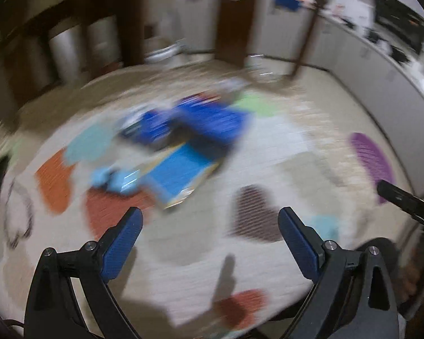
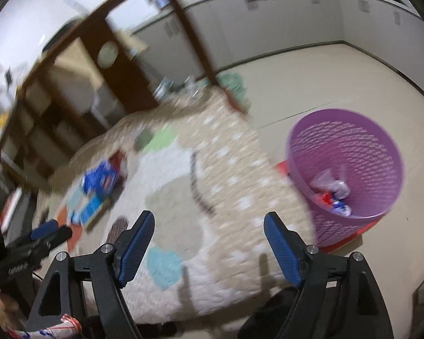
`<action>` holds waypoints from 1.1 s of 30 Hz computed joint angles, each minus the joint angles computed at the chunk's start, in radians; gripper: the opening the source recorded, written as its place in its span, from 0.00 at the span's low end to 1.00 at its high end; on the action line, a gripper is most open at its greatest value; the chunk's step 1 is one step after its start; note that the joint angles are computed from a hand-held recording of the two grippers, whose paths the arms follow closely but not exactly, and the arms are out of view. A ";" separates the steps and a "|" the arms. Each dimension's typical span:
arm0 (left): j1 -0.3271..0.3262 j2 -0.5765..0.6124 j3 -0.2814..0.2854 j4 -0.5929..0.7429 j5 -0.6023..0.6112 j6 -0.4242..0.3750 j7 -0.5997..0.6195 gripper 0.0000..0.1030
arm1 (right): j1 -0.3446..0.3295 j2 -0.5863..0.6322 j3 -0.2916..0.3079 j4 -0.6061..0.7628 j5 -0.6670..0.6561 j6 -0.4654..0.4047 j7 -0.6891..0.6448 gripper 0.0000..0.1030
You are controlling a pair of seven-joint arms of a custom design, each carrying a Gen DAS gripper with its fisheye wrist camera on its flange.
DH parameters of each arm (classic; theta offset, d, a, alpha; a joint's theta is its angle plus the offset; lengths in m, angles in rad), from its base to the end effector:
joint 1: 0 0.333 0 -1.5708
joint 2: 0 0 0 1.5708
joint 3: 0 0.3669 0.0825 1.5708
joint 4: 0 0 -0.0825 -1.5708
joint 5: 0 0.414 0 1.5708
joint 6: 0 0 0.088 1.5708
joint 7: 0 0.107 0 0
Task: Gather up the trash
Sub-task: 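Move both tools back over the remaining boxes on the quilt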
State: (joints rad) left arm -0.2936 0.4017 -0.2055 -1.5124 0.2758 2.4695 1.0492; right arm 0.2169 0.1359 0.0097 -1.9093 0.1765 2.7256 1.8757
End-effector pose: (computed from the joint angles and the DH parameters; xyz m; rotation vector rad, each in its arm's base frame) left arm 0.6862 -0.3422 0.5374 -1.8423 2.0462 -0.7083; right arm 0.6572 0.1445 0.5413 -1.5521 1.9281 -0.2946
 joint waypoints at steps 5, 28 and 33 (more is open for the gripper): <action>0.034 -0.065 0.056 -0.142 0.051 0.008 -0.133 0.93 | 0.046 0.085 0.000 0.084 -0.084 -0.081 0.011 0.81; 0.039 -0.075 0.076 -0.253 0.211 0.110 -0.347 1.00 | 0.156 0.225 -0.060 0.229 -0.322 -0.198 0.121 1.00; 0.051 -0.069 0.060 -0.238 0.190 0.086 -0.335 1.00 | 0.140 0.237 -0.044 0.264 -0.290 -0.257 0.128 1.00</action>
State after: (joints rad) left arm -0.2431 0.3325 -0.1457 -1.7507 0.4656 2.5559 0.7138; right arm 0.3569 0.3724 -0.0346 -1.6452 -0.1131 2.4690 2.0041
